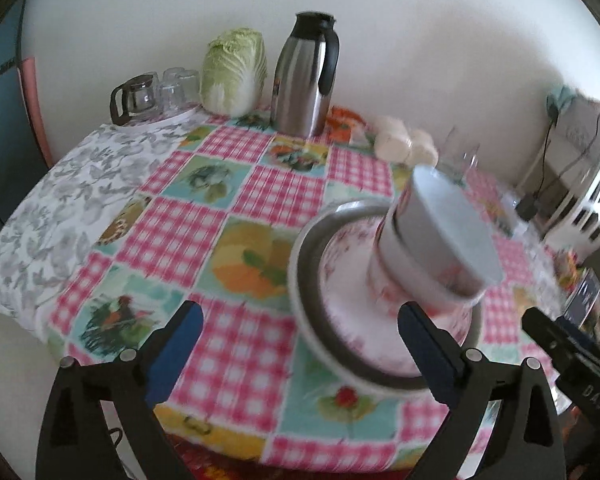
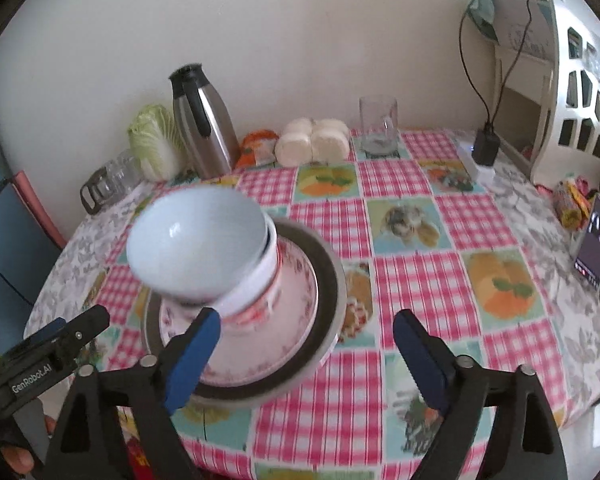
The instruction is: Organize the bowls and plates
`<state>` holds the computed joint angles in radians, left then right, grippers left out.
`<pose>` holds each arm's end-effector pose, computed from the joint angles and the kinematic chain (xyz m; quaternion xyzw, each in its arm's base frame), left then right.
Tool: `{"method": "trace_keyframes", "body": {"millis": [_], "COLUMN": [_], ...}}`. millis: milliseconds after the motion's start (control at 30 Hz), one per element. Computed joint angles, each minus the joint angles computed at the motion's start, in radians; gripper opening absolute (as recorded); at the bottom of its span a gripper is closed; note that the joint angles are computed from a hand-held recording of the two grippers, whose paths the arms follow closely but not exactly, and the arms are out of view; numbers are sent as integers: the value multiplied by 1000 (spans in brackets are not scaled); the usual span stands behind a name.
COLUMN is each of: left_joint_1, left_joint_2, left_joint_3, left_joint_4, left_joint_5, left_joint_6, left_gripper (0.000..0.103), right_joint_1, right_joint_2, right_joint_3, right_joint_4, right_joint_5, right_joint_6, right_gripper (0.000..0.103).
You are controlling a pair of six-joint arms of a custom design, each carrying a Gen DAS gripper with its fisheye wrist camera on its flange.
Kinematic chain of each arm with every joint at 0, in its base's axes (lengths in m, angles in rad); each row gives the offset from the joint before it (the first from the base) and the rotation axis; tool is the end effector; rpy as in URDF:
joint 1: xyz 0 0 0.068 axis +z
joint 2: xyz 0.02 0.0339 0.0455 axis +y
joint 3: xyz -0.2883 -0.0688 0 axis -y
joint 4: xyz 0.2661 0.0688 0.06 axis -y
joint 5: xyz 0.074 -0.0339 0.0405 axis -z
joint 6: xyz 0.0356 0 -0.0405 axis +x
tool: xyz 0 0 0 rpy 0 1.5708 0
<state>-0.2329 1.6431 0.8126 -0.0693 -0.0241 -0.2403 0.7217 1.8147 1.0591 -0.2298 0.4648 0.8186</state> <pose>0.3240 -0.0760 0.1592 -0.0075 0.9442 -0.0661 0.3227 0.2980 0.2410 0.1663 0.1115 0.9274 0.0372 0.3551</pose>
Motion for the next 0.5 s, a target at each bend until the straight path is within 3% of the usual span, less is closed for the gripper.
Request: {"method": "trace_keyframes", "body": {"millis": [100, 500], "left_joint_1": [5, 13], "left_joint_2": [-21, -68], "left_joint_3": [-40, -109], "left_joint_4": [-1, -15], "left_joint_5": [-7, 10], "left_joint_6": [26, 55], "left_gripper": [98, 98], "right_joint_1": [29, 103], "right_joint_2": [-6, -5], "right_joint_3": [-30, -86], "right_joint_4": [-6, -30], "right_joint_5": [16, 59], "right_joint_6": [31, 108], "right_gripper": [103, 103]}}
